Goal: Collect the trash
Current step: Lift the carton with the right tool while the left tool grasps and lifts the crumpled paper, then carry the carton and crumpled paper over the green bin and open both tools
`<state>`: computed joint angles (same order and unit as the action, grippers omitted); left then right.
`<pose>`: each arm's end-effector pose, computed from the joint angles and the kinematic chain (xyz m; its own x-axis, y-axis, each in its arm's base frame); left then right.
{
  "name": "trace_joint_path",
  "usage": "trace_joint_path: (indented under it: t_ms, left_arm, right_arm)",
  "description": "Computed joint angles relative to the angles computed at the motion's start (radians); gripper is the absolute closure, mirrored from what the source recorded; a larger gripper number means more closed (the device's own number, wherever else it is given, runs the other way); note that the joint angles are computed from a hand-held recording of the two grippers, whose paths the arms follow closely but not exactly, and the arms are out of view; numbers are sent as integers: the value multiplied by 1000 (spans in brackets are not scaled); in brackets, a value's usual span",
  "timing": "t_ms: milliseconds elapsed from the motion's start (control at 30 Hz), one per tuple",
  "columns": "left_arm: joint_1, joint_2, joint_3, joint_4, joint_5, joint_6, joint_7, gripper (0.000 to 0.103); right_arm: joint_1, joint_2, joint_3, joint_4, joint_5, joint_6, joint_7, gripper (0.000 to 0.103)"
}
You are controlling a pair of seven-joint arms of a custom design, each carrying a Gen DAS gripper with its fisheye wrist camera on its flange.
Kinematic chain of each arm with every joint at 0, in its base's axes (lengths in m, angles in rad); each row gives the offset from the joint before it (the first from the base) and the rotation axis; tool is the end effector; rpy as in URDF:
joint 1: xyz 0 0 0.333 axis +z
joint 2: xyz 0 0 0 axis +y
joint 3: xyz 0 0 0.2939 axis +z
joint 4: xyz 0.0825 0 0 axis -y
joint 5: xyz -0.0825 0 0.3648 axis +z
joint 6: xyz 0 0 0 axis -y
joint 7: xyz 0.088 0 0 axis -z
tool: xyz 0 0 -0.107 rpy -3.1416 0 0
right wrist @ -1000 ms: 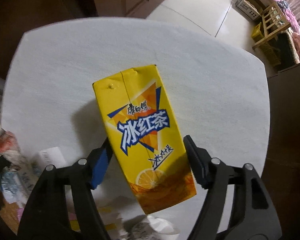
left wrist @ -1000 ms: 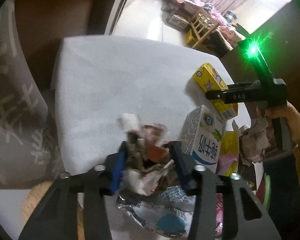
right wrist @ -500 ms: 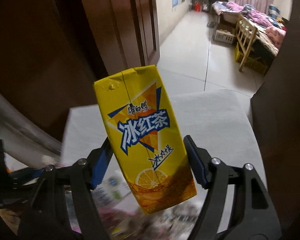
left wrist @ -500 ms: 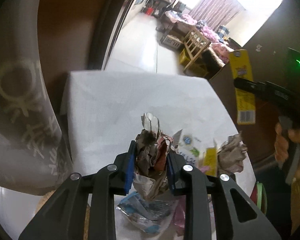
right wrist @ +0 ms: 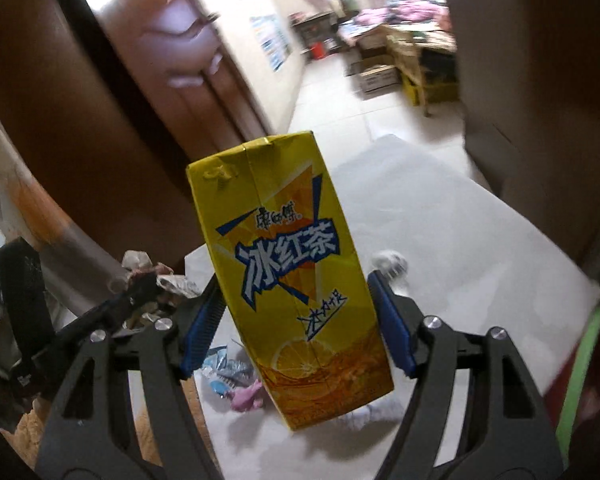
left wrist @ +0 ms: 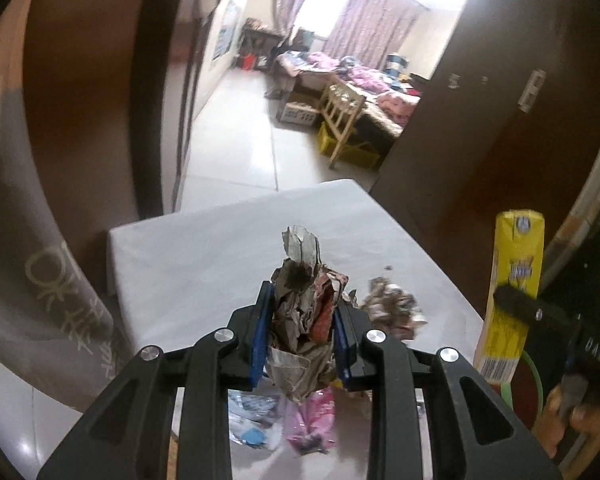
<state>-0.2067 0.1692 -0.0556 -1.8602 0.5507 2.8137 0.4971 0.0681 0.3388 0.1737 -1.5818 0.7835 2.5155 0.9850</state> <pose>0.6015 -0.1858 0.5016 0.2247 -0.9288 0.2948 -0.6283 -0.3693 -0.6847 0.6631 0.1408 0.4962 0.4109 -0.8113 -0.4158 -0.7612 -0.0544 -0.6462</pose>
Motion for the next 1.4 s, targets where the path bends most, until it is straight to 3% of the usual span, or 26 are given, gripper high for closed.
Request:
trace_joint_path:
  t_ms: [200, 433, 667, 1067, 1300, 1400]
  left_arm:
    - [-37, -2, -17, 50, 59, -45, -6, 78]
    - [-74, 7, -42, 108, 111, -90, 8, 78]
    - [-113, 53, -57, 186, 91, -115, 63, 78]
    - [-203, 206, -52, 359, -65, -143, 249, 78]
    - [-239, 330, -76, 496, -214, -116, 413, 77]
    - [-244, 424, -117, 617, -314, -144, 528, 77]
  right_arm:
    - [-26, -123, -27, -157, 149, 38, -59, 34]
    - [-38, -163, -76, -186, 306, -27, -152, 34]
    - [-38, -187, -120, -220, 351, -9, -171, 34]
    - [-67, -227, -174, -290, 368, 49, -154, 33]
    - [-117, -205, -191, -274, 401, 25, -129, 33]
    - [-140, -204, -199, -278, 420, 23, -132, 33]
